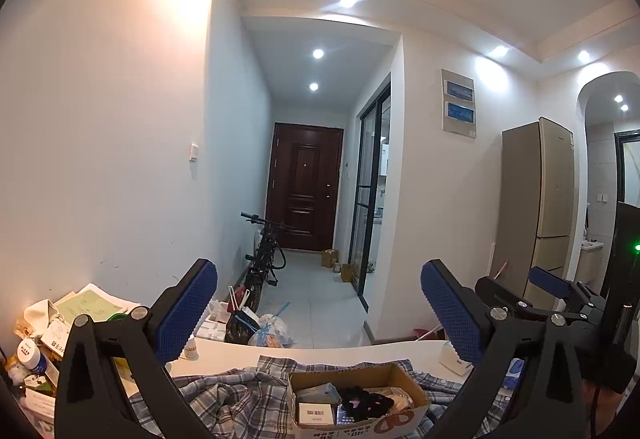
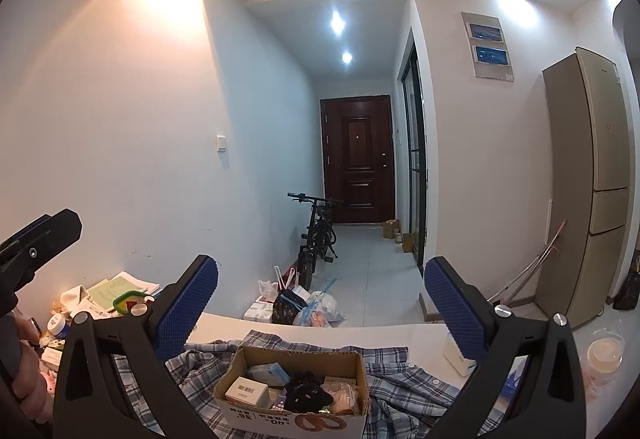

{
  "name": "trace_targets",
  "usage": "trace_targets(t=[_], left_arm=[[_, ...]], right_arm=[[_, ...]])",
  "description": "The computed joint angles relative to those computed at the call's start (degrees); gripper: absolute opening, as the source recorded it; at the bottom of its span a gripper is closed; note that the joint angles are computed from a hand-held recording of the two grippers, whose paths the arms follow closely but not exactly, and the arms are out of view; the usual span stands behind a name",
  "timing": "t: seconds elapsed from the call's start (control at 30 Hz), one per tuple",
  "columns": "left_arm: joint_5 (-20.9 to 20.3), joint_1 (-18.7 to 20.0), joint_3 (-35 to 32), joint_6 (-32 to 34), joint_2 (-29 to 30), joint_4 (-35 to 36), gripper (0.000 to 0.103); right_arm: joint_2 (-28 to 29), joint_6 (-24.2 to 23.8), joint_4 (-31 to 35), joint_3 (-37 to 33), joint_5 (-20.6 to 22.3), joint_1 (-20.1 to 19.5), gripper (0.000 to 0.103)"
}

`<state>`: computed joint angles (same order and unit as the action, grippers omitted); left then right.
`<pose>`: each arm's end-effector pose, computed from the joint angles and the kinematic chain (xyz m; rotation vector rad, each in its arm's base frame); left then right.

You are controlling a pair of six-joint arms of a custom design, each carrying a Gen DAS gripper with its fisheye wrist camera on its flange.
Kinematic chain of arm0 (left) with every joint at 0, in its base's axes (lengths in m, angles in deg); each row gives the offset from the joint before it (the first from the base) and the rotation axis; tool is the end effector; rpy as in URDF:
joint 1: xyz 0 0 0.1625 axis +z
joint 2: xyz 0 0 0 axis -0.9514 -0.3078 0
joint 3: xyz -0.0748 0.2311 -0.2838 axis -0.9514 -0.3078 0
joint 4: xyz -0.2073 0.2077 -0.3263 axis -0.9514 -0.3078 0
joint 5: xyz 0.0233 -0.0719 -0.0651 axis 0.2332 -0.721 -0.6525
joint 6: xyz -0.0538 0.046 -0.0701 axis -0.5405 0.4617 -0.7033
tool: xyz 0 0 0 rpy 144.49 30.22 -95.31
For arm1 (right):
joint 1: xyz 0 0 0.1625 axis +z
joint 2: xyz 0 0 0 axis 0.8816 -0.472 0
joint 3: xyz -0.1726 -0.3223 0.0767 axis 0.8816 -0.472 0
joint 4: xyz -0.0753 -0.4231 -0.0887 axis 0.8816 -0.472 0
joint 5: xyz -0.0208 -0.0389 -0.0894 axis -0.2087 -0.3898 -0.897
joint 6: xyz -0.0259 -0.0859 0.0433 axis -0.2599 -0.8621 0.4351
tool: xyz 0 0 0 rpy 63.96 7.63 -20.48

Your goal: Organize objects

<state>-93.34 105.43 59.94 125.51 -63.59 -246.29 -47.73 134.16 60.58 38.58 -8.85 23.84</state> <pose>-0.4186 -0.5431 0.0531 0.4259 1.6706 -1.8338 0.1165 -0.6600 0.3317 1.1749 -2.1566 1.5686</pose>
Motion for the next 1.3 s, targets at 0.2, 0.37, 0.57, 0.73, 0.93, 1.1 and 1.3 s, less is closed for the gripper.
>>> trace_targets(t=[0.2,0.37,0.57,0.73,0.93,1.1,1.3], left_arm=[[2.33,-0.72,-1.70,2.97,0.47,-1.00,0.103],[3.03,-1.93,2.98,-3.94,-2.07,2.32,0.103],[4.57,-4.76,5.01,4.24,-1.29,-4.94,0.103],[4.42,-6.85,9.37,6.72,-2.28,-13.18,0.103],[4.08,-8.36,10.01,18.42,-2.05,-27.12,0.103],[4.16,-8.66,11.61,22.21,-1.36,-33.97,0.103],[3.10,-8.85,12.86,27.10,-0.83,-43.54,0.103]], right_arm=[[-1.46,-0.11,0.09,1.47,-1.68,-0.45,0.103],[-2.09,-0.67,2.44,1.48,-1.36,-0.36,0.103],[-7.85,-2.31,0.76,8.25,-4.25,-2.24,0.103],[-12.60,-2.19,0.31,13.40,-8.75,-4.60,0.103],[-16.31,-3.23,0.44,17.52,-13.20,-7.07,0.103],[-20.00,-3.56,-5.95,23.65,-14.29,-9.40,0.103],[-19.98,-4.46,-6.28,24.83,-11.01,-10.54,0.103]])
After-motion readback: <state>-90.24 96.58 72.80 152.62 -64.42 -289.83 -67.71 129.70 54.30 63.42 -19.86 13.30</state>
